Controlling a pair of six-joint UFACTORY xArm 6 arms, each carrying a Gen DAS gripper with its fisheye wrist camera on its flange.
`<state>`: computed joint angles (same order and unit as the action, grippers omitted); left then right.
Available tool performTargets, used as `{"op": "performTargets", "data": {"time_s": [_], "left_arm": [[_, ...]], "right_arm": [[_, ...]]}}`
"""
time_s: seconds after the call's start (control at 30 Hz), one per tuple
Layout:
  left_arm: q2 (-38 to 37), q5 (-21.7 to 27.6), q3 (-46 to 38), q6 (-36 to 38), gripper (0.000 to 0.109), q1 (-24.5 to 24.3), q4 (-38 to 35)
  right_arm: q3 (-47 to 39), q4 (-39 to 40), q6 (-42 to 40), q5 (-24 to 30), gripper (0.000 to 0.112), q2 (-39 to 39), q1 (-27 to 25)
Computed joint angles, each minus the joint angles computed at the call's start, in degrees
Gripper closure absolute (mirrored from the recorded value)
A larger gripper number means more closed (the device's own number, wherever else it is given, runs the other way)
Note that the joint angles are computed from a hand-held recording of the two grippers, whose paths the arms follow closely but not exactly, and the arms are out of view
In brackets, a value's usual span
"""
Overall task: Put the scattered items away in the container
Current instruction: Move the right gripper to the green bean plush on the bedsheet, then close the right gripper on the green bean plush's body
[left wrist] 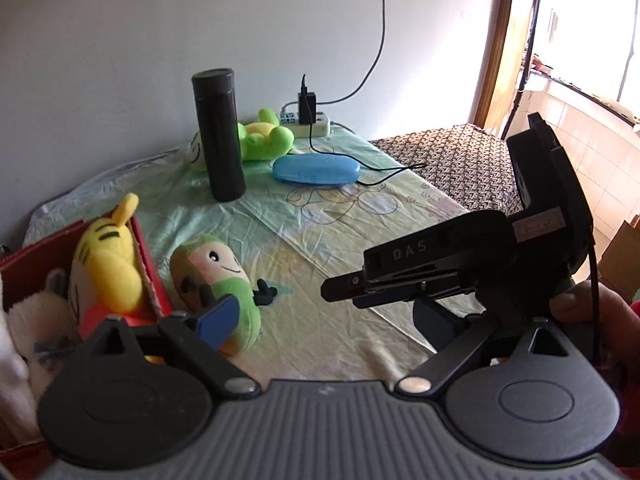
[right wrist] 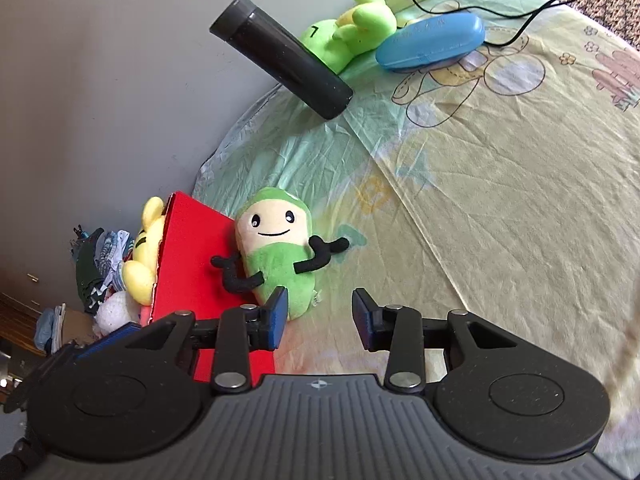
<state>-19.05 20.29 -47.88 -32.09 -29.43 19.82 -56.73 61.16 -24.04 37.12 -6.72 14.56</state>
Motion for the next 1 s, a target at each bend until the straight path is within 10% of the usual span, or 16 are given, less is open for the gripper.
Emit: {"op": "performTargets", "data": {"time_s": [0.37,0.6,0.73,1.0], "left_arm": [[7.56,3.64,-5.63,-29.30,0.010,0.80,20.28],[10.36,7.19,-9.14,-31.59,0.009,-0.09,22.97],[11.78,7.77,-10.51,-31.96,0.008,-0.23,23.22],[13.45,8.40,-12.34,-34.89,0.007,0.20,24.69]], "right_arm": [[-15.27,8.06,-4.54,16.34,0.073,17.35,-5.22],[-21.75,8.54,-4.11,19.51,0.074,24.19,-4.01],[-22.71,9.54,-6.09,21.29,0.100,25.08,-4.52],[-20.07,12.54,-9.97,25.35,0.112,22.38,-10.00]]}}
